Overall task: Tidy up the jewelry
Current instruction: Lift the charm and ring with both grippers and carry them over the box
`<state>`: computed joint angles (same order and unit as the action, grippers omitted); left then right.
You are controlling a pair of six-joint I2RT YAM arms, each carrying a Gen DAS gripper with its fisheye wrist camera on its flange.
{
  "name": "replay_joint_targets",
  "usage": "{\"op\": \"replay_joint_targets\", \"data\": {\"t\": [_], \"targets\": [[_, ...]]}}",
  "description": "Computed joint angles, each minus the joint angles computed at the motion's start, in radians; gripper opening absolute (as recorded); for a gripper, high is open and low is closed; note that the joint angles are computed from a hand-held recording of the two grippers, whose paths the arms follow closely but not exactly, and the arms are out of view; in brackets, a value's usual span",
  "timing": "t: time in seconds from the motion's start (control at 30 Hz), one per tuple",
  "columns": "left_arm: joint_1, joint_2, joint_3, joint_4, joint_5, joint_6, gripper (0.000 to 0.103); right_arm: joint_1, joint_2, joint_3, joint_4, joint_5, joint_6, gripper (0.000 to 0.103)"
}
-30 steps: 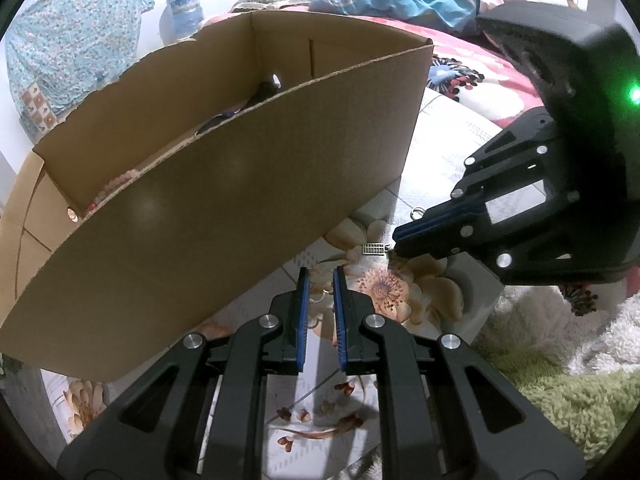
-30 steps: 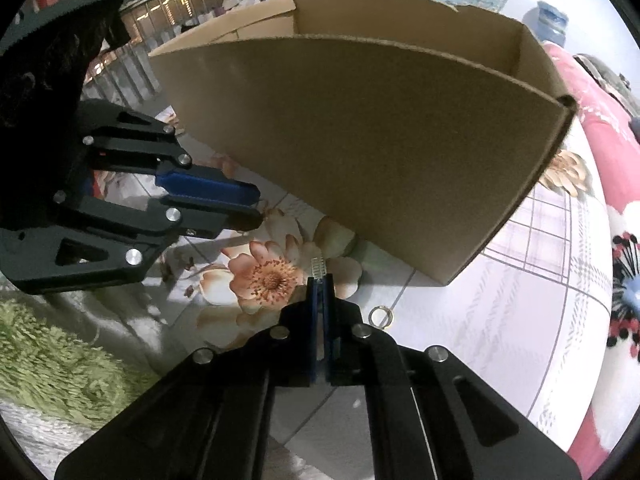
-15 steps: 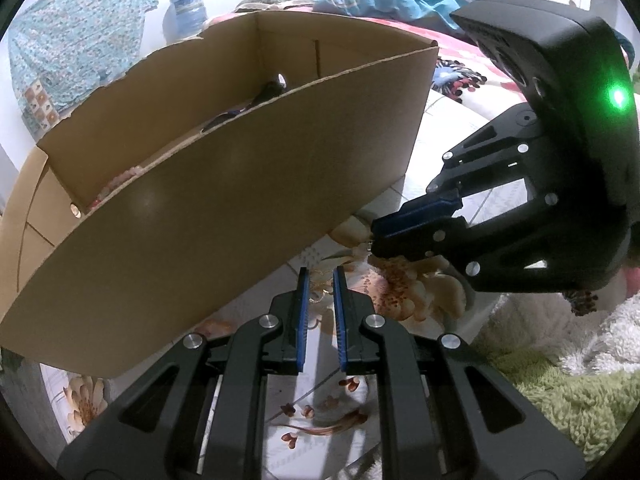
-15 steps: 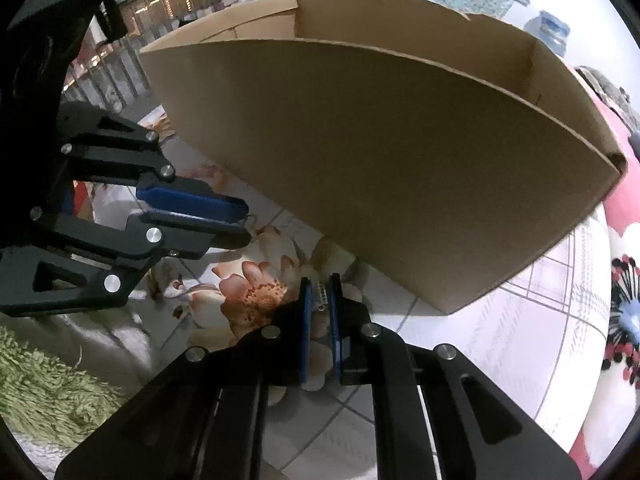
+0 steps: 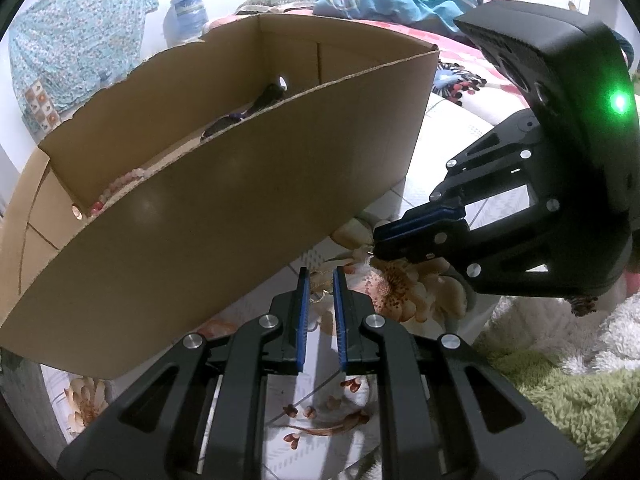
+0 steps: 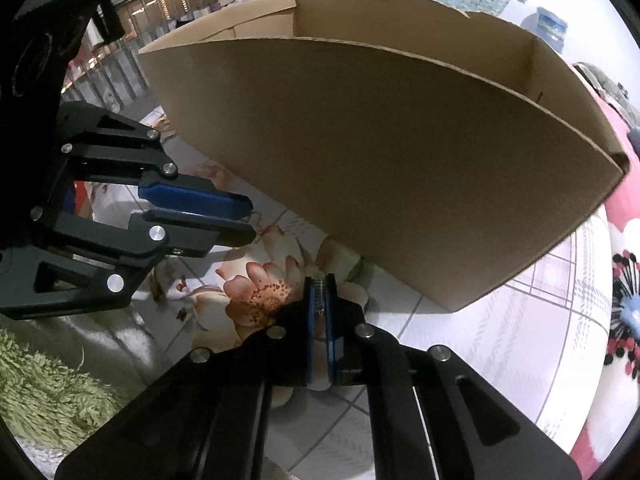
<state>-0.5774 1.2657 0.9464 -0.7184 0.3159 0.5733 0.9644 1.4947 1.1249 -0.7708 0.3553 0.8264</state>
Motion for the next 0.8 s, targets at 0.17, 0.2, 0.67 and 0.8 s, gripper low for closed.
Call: {"op": "replay_joint_targets", "data": {"t": [0.17,0.2,0.67,0.8], "targets": [[-0.001,-0.032,-0.010,-0.008,0.001,0.000,0.011,0.030,-0.021,0.009,-0.026,0.039,0.039,0.005],[-0.002,-0.042,-0.013,-0.011,0.002,0.001,0.011,0.040,-0.007,0.025,-0.030,0.050,0.050,0.005],[0.168,-0.115,0.161,-0.226,0.268,0.085,0.011,0.207,-0.112,0.192,-0.263,0.329,0.174,0.005],[0.205,-0.071,0.286,-0.267,0.339,0.087,0.011,0.178,-0.104,0.246,-0.215,0.387,0.108,0.005]]}}
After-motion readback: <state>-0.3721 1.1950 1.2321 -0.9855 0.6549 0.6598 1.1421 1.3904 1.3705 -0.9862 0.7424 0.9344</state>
